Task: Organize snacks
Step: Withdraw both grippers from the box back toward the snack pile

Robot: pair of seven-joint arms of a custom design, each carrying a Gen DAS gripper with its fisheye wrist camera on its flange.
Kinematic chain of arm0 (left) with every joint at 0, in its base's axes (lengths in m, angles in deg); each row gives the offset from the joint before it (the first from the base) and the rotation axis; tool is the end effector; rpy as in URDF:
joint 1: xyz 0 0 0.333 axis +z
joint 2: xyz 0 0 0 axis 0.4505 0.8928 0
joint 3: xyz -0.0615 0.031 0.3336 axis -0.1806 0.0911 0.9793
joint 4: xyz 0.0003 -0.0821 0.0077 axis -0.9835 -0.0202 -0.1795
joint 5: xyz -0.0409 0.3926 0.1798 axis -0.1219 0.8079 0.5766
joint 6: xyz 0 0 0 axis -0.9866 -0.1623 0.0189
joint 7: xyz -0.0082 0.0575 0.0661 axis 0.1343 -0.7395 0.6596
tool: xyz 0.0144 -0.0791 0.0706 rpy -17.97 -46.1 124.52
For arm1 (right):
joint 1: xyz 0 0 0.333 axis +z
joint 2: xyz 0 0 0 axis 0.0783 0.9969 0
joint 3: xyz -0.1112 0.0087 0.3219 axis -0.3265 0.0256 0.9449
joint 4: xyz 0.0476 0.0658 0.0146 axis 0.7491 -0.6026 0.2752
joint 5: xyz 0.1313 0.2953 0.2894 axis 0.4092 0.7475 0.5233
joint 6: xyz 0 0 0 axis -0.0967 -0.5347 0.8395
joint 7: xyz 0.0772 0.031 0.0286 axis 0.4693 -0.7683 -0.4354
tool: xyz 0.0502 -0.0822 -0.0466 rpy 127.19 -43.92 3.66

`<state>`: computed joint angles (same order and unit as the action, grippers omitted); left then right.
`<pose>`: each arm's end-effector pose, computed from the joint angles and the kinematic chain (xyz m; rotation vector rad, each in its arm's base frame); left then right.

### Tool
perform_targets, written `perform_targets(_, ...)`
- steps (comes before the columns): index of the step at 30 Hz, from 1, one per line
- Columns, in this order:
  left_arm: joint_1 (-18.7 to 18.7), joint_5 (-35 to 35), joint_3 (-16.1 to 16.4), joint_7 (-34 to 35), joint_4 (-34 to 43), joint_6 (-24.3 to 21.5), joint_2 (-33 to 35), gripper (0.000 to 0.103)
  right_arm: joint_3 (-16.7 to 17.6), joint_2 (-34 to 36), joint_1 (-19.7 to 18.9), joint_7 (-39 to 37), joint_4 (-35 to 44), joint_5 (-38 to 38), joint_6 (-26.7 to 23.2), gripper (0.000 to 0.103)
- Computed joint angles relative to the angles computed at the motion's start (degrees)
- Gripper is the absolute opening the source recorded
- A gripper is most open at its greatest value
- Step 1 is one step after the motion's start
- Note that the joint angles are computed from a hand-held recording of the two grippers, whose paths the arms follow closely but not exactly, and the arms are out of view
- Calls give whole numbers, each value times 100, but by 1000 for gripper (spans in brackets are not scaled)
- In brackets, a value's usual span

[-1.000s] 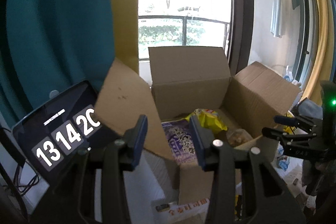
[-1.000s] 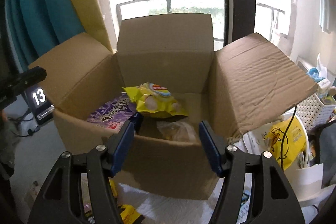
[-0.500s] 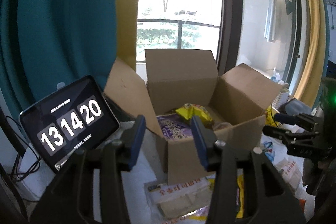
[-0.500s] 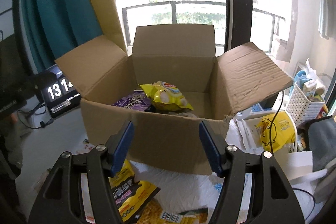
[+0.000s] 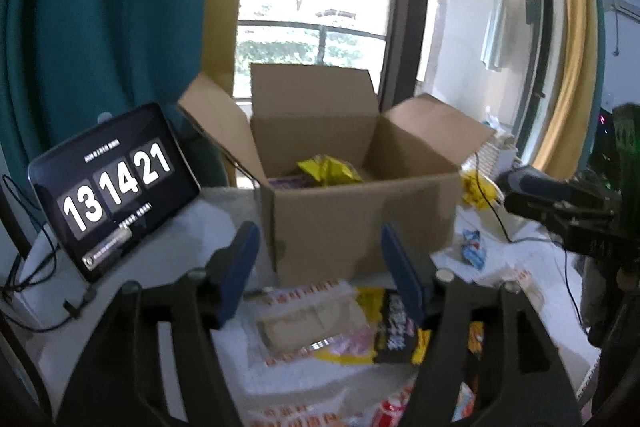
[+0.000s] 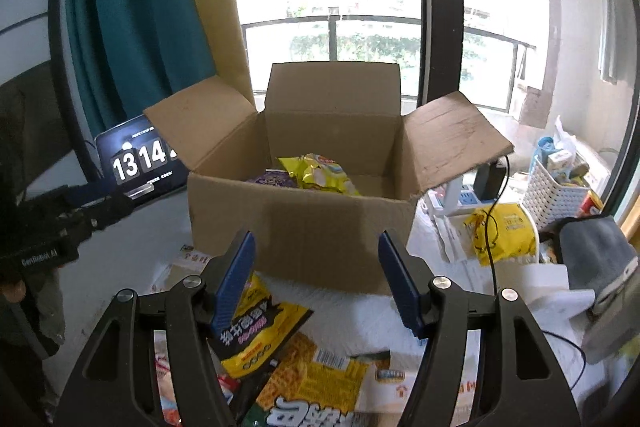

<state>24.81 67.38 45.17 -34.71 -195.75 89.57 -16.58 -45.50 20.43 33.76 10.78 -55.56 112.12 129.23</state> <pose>0.3973 -0.2070 0.4684 -1.7262 1.4128 -0.9797 0.5048 0.3435 0.4862 -1.9865 0.9419 -0.5002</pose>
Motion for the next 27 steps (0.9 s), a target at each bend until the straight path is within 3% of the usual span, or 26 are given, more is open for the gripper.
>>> perform_targets(12, -375, -666, -249, 448, -134, 44, 131, 67, -248, -492, 234, -1820, -452, 2079, -54, 67)
perform_targets(27, -878, -1932, -253, 1144, -154, -73, 753, 68, -448, -695, 5, -3093, -806, 3479, -541, 70)
